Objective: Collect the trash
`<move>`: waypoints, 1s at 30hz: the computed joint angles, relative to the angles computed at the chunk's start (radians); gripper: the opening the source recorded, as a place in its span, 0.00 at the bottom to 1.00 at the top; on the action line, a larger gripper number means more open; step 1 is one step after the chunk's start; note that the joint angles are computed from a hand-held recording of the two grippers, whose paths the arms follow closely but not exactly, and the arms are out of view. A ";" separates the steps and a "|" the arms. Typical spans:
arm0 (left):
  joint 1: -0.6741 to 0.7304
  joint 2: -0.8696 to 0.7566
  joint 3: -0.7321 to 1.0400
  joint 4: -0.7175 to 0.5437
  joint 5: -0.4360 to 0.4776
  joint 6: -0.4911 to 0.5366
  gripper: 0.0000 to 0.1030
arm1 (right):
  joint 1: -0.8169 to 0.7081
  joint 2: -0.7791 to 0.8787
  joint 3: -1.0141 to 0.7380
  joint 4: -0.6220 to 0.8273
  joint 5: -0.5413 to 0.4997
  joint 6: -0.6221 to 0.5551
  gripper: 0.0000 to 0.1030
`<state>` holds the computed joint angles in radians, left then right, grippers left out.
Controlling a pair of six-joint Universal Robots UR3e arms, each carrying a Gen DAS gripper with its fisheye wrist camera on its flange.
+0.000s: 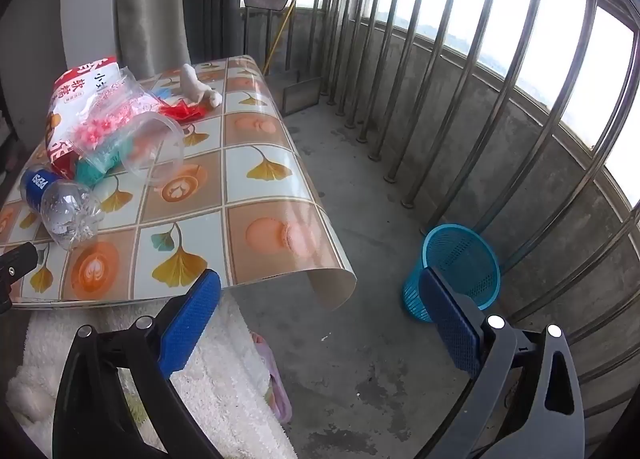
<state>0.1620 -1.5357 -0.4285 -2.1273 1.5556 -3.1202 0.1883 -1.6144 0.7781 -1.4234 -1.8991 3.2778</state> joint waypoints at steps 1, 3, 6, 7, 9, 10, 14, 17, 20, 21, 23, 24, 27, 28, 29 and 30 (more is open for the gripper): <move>0.001 0.001 -0.001 0.005 -0.001 0.001 0.92 | 0.002 0.002 -0.003 0.002 -0.002 0.001 0.94; -0.036 0.002 -0.008 0.025 0.033 -0.020 0.91 | 0.005 0.005 -0.007 0.003 -0.006 0.003 0.94; -0.022 0.002 -0.002 0.015 0.009 -0.017 0.91 | 0.006 0.004 -0.006 0.002 -0.006 0.006 0.94; -0.025 -0.001 0.003 0.012 0.011 -0.019 0.92 | 0.005 0.004 -0.006 0.002 -0.005 0.006 0.94; -0.011 0.010 -0.015 0.017 0.000 -0.008 0.92 | 0.011 0.006 -0.006 0.001 -0.014 0.005 0.94; -0.012 0.010 -0.016 0.020 0.001 -0.010 0.92 | 0.008 0.001 0.002 -0.004 -0.013 0.002 0.94; -0.019 0.009 -0.020 0.029 0.010 -0.017 0.91 | -0.012 -0.025 0.043 -0.025 0.001 -0.014 0.94; 0.024 0.034 -0.047 0.029 -0.020 0.009 0.92 | 0.013 0.010 -0.029 0.017 -0.016 0.004 0.94; 0.033 0.033 -0.042 0.024 -0.024 0.012 0.92 | 0.016 0.024 -0.051 0.021 -0.020 0.006 0.94; 0.035 0.034 -0.042 0.024 -0.024 0.012 0.92 | 0.017 0.031 -0.063 0.026 -0.020 0.007 0.94; 0.038 0.037 -0.043 0.026 -0.025 0.013 0.91 | 0.016 0.028 -0.066 0.029 -0.021 0.006 0.94; 0.040 0.036 -0.043 0.025 -0.025 0.013 0.91 | 0.016 0.023 -0.061 0.028 -0.020 0.004 0.94; 0.046 0.035 -0.034 0.017 -0.028 0.017 0.92 | 0.017 0.026 -0.064 0.028 -0.021 0.005 0.94; 0.048 0.036 -0.034 0.016 -0.029 0.017 0.92 | 0.016 0.026 -0.064 0.026 -0.020 0.004 0.94; 0.050 0.036 -0.034 0.016 -0.029 0.017 0.92 | 0.016 0.026 -0.064 0.026 -0.019 0.004 0.94; 0.051 0.035 -0.034 0.017 -0.030 0.018 0.91 | 0.014 0.025 -0.066 0.026 -0.017 0.003 0.94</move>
<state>0.2128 -1.5003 -0.4627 -2.1104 1.5261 -3.1024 0.2025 -1.5892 0.7119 -1.3975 -1.9156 3.2805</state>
